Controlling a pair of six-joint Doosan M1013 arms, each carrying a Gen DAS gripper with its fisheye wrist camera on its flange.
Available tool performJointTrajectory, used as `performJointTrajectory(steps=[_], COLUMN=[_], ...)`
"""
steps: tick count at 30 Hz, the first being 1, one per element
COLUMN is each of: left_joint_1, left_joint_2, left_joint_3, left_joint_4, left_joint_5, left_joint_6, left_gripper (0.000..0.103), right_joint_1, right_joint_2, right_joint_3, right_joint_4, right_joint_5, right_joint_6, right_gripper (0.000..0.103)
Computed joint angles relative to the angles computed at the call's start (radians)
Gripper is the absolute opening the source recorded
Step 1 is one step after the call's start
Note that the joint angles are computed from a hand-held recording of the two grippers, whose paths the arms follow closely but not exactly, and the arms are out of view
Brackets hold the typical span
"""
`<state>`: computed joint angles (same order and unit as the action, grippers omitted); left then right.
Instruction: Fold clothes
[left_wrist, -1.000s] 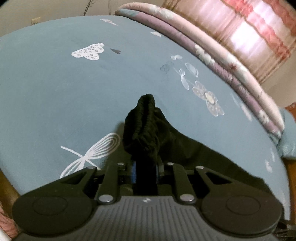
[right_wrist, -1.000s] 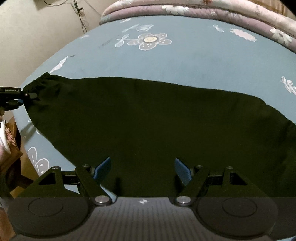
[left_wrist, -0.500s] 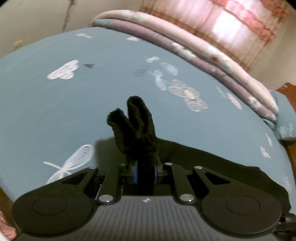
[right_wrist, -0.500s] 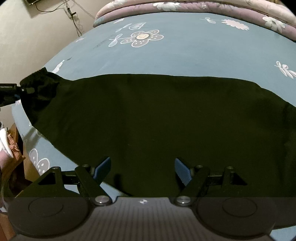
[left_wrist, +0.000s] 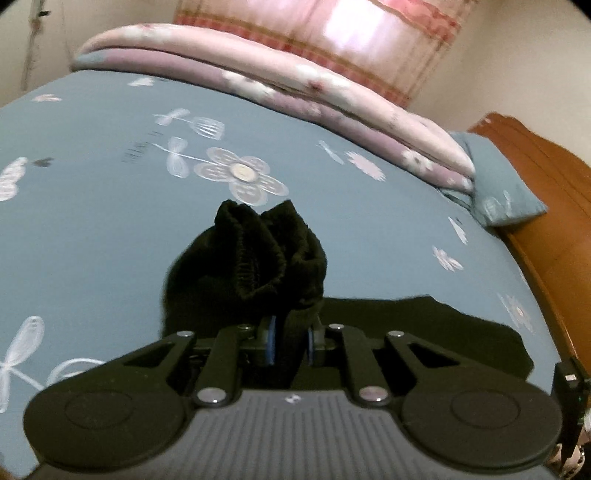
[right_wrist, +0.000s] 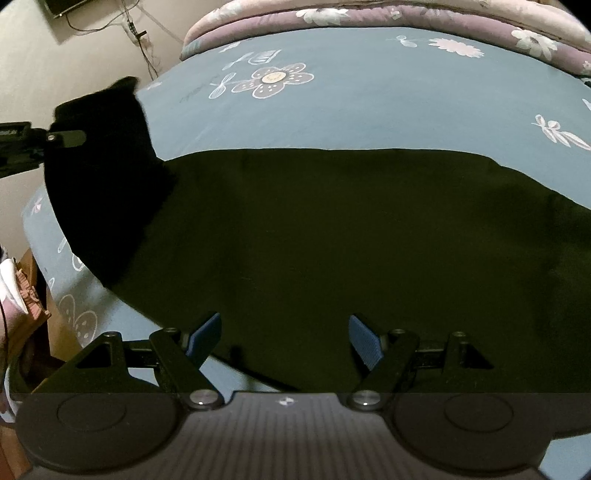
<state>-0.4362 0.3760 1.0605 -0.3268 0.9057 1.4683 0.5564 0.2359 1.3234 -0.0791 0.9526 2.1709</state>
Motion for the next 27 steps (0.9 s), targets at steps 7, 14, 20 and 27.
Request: performJointTrajectory(steps=[7, 14, 20, 27], left_joint_1=[-0.049, -0.087, -0.109, -0.127], left_joint_2=[0.065, 0.1, 0.119, 0.141], left_joint_3=[-0.083, -0.098, -0.095, -0.109], left_joint_4=[-0.027, -0.06, -0.084, -0.071], left_joint_5=[0.088, 0.133, 0.154, 0.188], left_joint_6=[0.033, 0.067, 0.105, 0.109], left_gripper=[0.013, 0.013, 0.013, 0.013], right_joint_1=[-0.015, -0.019, -0.022, -0.03], right_joint_2=[-0.015, -0.02, -0.015, -0.018], right_joint_3=[0.027, 0.043, 0.043, 0.052], right_joint_4=[0.007, 0.003, 0.002, 0.013], right_joint_5=[-0.02, -0.025, -0.023, -0.027], right_joint_6=[0.022, 0.047, 0.06, 0.065], right_gripper=[0.08, 0.08, 0.08, 0.08])
